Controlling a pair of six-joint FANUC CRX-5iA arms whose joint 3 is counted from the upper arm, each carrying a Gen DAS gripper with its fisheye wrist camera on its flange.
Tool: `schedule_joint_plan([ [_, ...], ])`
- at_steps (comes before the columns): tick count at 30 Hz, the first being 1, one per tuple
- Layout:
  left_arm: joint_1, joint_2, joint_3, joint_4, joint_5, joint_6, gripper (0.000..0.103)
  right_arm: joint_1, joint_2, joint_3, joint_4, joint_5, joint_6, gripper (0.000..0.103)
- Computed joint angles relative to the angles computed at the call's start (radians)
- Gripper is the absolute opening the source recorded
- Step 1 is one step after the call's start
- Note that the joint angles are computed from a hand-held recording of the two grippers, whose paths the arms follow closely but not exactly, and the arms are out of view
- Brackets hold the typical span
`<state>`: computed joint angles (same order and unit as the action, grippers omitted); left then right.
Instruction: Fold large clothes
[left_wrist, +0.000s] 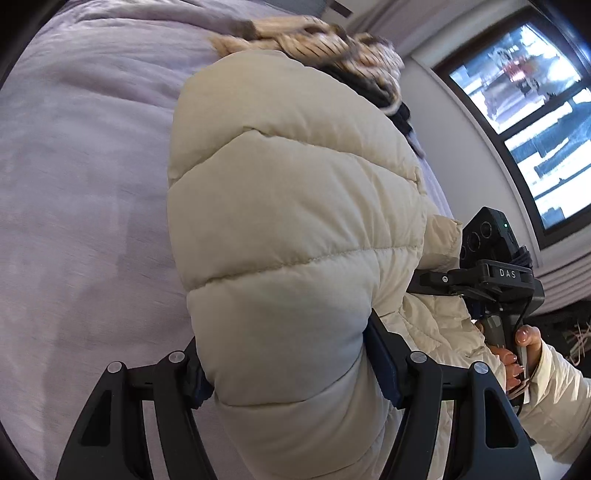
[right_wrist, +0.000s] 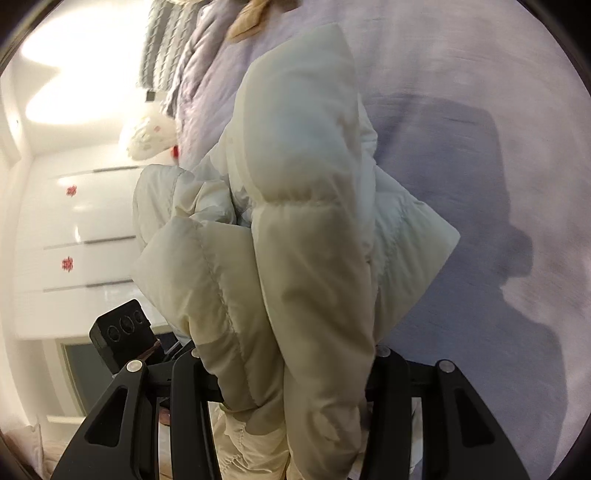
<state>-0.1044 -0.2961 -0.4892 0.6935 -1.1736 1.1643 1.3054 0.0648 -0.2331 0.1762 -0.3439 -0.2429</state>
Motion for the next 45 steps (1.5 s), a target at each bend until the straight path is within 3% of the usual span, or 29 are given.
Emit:
schedule_joint_plan([
  [5,0.130,0.019,0.033,-0.011,-0.018,-0.036,0.070,-0.082,0.178,0.266,-0.271,-0.076,0.345,0.049],
  [10,0.209,0.086,0.060,-0.009,0.016,-0.059,0.070,-0.139,0.300,0.423,-0.411,-0.125,0.530,0.049],
  [15,0.239,0.150,0.059,-0.015,0.087,-0.076,0.070,-0.185,0.418,0.556,-0.465,-0.166,0.614,0.049],
  [20,0.246,0.197,0.048,-0.056,0.172,-0.098,0.070,-0.189,0.489,0.627,-0.430,-0.160,0.602,0.049],
  [26,0.215,0.240,0.048,-0.086,0.233,-0.062,0.079,-0.157,0.472,0.523,-0.382,-0.088,0.524,0.054],
  [32,0.187,0.242,0.059,-0.124,0.255,-0.042,0.081,-0.137,0.423,0.430,-0.338,-0.058,0.433,0.062],
  [34,0.199,0.234,0.052,-0.122,0.246,-0.056,0.081,-0.138,0.415,0.442,-0.303,-0.114,0.408,0.064],
  [39,0.206,0.225,0.047,-0.126,0.240,-0.059,0.081,-0.087,0.392,0.503,-0.143,-0.373,0.314,0.068],
  [45,0.210,0.223,0.050,-0.136,0.238,-0.041,0.081,-0.019,0.315,0.468,0.029,-0.512,0.170,0.068],
])
